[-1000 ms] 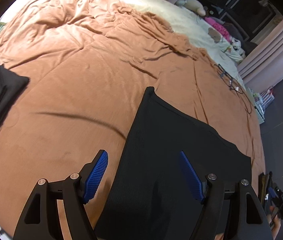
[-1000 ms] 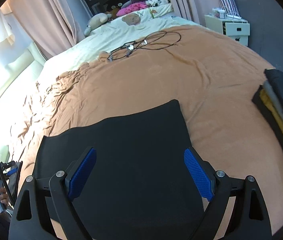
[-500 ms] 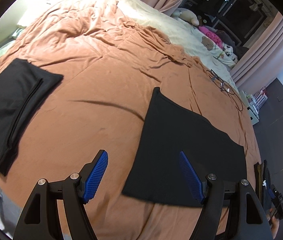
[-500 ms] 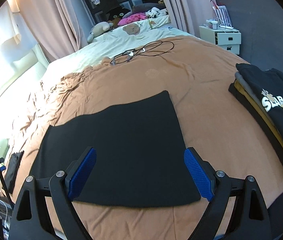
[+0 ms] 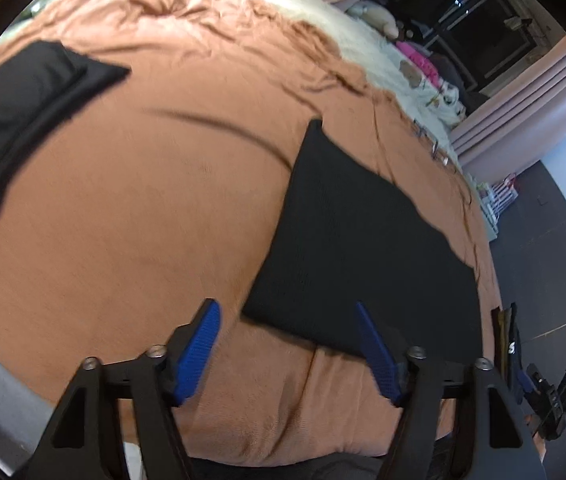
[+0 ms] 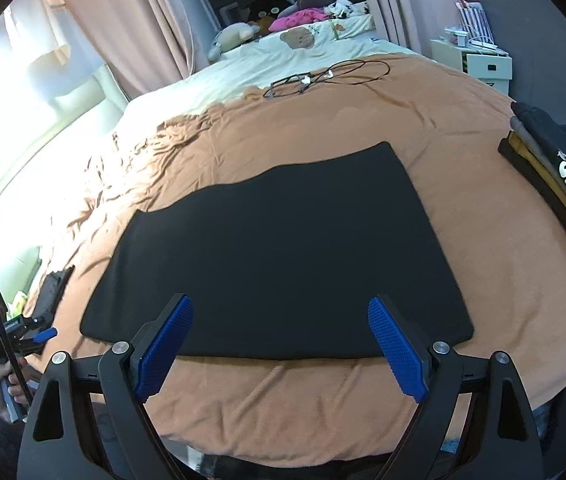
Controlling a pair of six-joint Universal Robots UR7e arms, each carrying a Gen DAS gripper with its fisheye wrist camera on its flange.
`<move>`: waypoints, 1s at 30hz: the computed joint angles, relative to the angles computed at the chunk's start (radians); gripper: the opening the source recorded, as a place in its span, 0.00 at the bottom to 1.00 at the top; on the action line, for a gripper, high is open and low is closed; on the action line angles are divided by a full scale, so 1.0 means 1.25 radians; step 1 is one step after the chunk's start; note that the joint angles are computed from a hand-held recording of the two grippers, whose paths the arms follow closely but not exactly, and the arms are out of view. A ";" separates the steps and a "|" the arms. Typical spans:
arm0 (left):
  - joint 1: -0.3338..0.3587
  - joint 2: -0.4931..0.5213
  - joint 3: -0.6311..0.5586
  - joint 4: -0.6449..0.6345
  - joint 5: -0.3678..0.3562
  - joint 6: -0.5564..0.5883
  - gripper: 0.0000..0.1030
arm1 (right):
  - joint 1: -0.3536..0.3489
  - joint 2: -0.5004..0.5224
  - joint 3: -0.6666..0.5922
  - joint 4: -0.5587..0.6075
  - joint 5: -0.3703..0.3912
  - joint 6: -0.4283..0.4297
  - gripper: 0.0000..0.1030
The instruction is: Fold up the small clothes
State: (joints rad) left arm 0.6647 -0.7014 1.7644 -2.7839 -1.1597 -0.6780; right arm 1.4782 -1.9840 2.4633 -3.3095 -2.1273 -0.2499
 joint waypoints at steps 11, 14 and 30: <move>0.056 0.056 0.001 -0.060 -0.111 -0.034 0.63 | -0.061 0.097 -0.056 0.046 0.088 -0.018 0.77; 0.070 0.063 0.012 -0.096 -0.140 -0.049 0.63 | -0.066 0.132 -0.075 0.056 0.091 -0.025 0.70; 0.075 0.086 -0.003 -0.177 -0.138 -0.070 0.53 | -0.105 0.229 -0.163 0.144 0.175 -0.031 0.47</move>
